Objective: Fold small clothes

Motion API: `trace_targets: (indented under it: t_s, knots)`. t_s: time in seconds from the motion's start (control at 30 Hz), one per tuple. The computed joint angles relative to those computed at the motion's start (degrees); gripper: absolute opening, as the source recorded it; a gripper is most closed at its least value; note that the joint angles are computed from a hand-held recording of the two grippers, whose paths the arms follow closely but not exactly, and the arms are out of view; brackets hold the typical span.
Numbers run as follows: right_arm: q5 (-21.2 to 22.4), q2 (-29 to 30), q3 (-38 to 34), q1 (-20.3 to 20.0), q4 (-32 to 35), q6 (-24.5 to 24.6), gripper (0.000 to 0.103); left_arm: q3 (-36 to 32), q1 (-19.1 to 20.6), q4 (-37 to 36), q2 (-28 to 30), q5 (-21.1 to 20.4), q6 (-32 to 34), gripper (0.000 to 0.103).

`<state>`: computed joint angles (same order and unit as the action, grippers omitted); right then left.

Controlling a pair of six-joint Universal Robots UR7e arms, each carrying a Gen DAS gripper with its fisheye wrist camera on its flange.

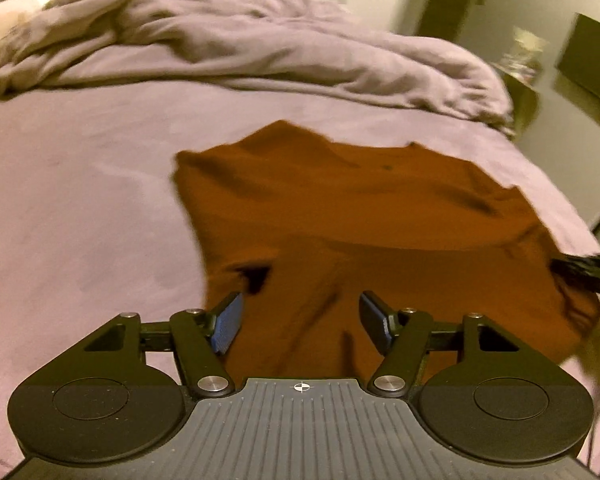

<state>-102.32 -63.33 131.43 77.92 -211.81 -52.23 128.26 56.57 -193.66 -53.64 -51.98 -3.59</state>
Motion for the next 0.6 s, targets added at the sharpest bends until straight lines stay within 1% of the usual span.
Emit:
trace_targets:
  t_s: [0.03,0.07,0.13,0.2,0.27,0.3,0.33,0.4,0.43,0.47,0.53,0.6]
  knots:
    - [0.44,-0.19,-0.17,-0.19,0.76,-0.05,0.016,-0.17,0.02,0.57,0.08,-0.55,0.67,0.072]
    - [0.51,-0.19,-0.44,-0.28,1.18,-0.23,0.016,-0.66,0.14,1.7,0.4,-0.51,0.98,0.074]
    - [-0.05,0.13,-1.08,-0.2,1.78,-0.52,0.016,-1.65,0.69,4.52,0.96,0.04,0.82,0.075]
    - [-0.74,0.33,-1.77,0.1,2.92,0.02,0.016,-2.29,1.34,4.99,1.66,0.1,0.05,0.07]
    - [-1.18,0.42,-2.31,0.32,3.94,0.44,0.018,-2.77,2.01,4.84,1.97,-0.65,-0.52,0.059]
    - [-1.47,0.48,-2.56,0.41,4.3,0.49,0.019,-2.84,2.16,4.33,2.04,-1.11,-0.07,0.055]
    - [-1.49,0.51,-2.71,0.4,4.51,0.51,0.019,-2.99,2.2,4.19,2.17,-1.29,0.69,0.047]
    - [-1.54,0.7,-2.7,0.33,4.29,-0.38,0.019,-3.37,2.03,4.34,2.44,-1.24,2.26,0.036]
    - [-1.74,0.9,-2.65,0.38,3.88,-1.16,0.017,-3.43,1.83,4.12,2.5,-1.32,3.11,0.023]
    - [-1.56,0.98,-2.41,0.35,3.34,-2.05,0.01,-3.46,1.65,4.04,2.44,-1.36,3.03,0.016]
    - [-0.98,0.8,-1.78,0.37,2.38,-2.75,0.007,-3.16,0.61,3.46,2.06,0.28,1.95,0.011]
    - [0.15,-0.09,-0.86,0.63,1.56,-3.64,0.006,-2.49,-0.5,2.46,0.96,1.05,0.76,0.01]
